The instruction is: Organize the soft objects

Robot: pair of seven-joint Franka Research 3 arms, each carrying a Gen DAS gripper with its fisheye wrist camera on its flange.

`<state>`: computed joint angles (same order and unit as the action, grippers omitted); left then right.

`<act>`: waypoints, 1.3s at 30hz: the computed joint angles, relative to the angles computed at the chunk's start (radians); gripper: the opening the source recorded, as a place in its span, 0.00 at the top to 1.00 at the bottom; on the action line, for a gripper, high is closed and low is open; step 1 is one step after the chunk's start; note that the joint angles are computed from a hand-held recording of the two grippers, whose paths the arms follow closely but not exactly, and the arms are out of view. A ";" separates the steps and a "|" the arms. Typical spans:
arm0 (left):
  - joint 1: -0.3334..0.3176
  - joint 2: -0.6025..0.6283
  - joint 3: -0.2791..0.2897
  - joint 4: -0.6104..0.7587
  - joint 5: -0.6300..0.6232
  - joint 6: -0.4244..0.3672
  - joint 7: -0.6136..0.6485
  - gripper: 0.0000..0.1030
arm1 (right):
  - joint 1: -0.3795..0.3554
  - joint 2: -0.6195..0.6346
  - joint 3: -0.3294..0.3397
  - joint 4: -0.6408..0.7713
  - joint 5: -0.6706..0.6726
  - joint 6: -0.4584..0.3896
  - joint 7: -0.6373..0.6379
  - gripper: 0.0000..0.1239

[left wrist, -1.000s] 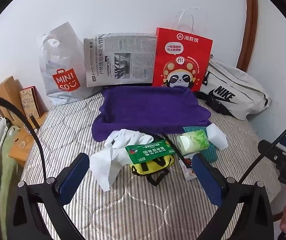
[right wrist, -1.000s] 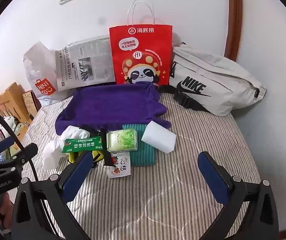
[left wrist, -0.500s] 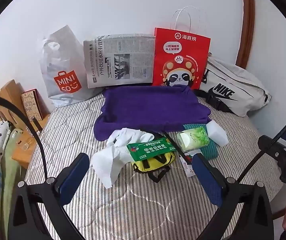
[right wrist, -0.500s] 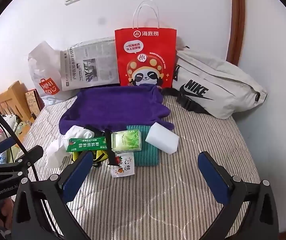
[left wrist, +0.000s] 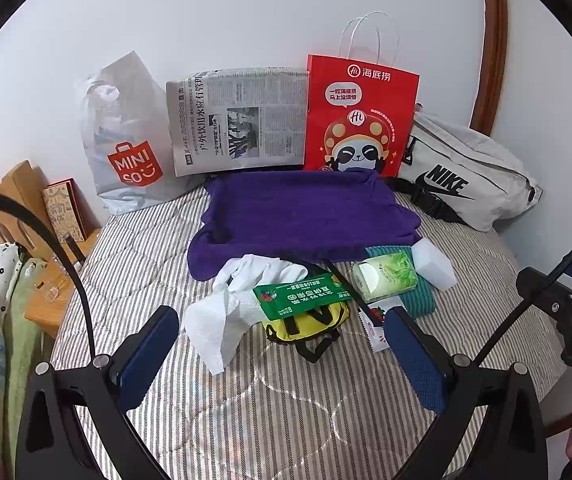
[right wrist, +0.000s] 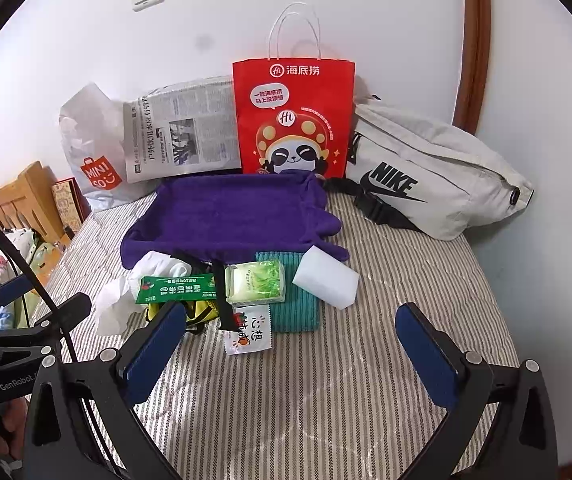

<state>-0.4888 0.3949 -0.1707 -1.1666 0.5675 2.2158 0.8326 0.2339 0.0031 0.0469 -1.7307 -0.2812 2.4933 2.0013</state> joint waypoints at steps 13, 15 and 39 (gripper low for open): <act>0.004 -0.013 -0.001 -0.025 0.004 0.007 -0.010 0.00 | 0.001 0.001 0.000 0.004 -0.006 -0.010 0.004 0.17; 0.006 -0.013 -0.003 -0.025 0.003 0.008 -0.008 0.00 | 0.004 0.007 0.002 0.010 -0.014 -0.015 0.009 0.17; 0.010 -0.022 -0.007 -0.046 0.010 0.013 -0.017 0.00 | 0.011 0.012 -0.003 0.011 -0.008 -0.016 0.006 0.17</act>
<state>-0.4789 0.3728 -0.1774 -1.2128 0.5774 2.2286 0.8161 0.2448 0.0152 0.0438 -1.7195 -0.2892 2.4777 2.0072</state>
